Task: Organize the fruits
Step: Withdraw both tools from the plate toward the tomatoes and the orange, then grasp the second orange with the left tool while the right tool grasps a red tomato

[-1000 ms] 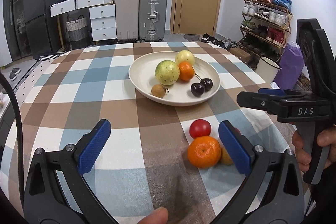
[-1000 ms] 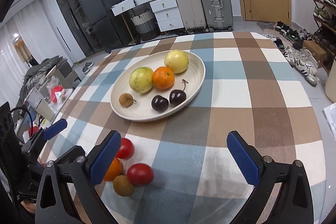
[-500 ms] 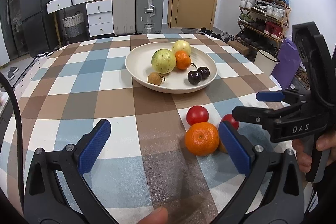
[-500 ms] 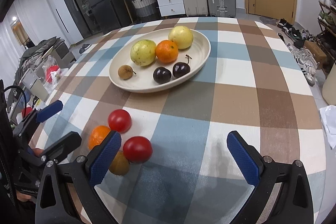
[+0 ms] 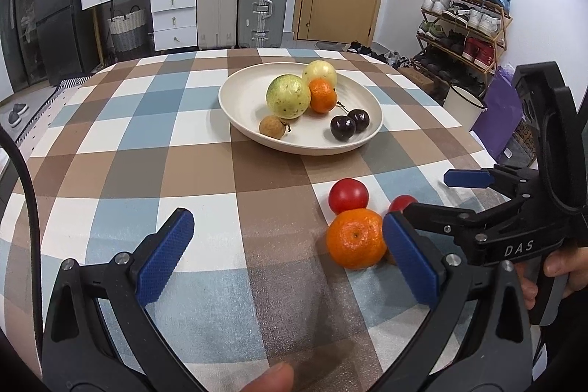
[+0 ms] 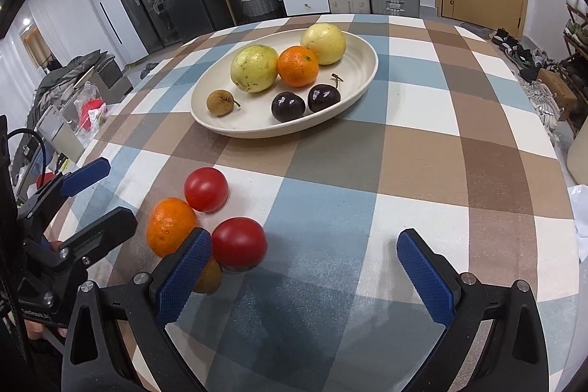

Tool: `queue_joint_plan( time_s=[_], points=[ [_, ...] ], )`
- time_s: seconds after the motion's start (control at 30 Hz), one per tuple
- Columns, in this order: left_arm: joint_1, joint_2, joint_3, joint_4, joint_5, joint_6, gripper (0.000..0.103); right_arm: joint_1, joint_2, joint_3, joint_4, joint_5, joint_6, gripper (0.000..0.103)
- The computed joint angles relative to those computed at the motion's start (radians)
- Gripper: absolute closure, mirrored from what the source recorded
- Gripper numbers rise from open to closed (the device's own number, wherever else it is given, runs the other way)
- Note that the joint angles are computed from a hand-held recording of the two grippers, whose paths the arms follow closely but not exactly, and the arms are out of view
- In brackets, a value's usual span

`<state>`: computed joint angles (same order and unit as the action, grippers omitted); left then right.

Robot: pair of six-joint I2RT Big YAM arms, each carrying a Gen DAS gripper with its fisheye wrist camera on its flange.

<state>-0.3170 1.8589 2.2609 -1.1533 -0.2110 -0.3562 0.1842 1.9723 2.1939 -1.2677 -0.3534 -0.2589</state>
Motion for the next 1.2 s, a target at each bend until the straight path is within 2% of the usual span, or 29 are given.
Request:
queue_joint_plan(
  time_s=[0.17,0.37,0.5,0.57,0.67,0.73,0.77,0.87,1.0,1.2],
  points=[
    [0.002,0.026,0.039,-0.039,0.017,0.001,0.001,-0.014,0.014,0.024,-0.023,-0.025,0.002,0.001],
    [0.001,0.064,0.093,-0.086,0.080,0.041,0.003,-0.015,0.015,0.028,-0.036,-0.033,-0.018,0.001],
    [0.001,0.096,0.138,-0.124,0.118,0.055,0.018,-0.014,0.017,0.031,-0.042,-0.034,-0.023,0.001],
    [0.006,0.102,0.145,-0.126,0.161,0.060,0.025,-0.014,0.014,0.027,-0.039,-0.032,-0.028,0.001],
    [0.009,0.100,0.135,-0.114,0.215,0.069,0.043,-0.015,0.012,0.025,-0.043,-0.035,-0.030,0.001],
    [0.015,0.086,0.106,-0.083,0.272,0.061,0.063,-0.015,0.012,0.026,-0.045,-0.034,-0.034,0.001],
    [0.018,0.077,0.088,-0.064,0.305,0.058,0.066,-0.015,0.011,0.023,-0.043,-0.033,-0.035,0.001],
    [0.013,0.069,0.078,-0.056,0.301,0.062,0.066,-0.015,0.007,0.016,-0.040,-0.036,-0.031,0.001],
    [0.010,0.033,0.026,-0.001,0.286,0.060,0.066,-0.015,0.005,0.012,-0.038,-0.035,-0.030,0.001],
    [0.019,-0.009,-0.033,0.051,0.230,0.032,0.066,-0.010,0.010,0.021,-0.053,-0.039,-0.026,0.001]
  ],
)
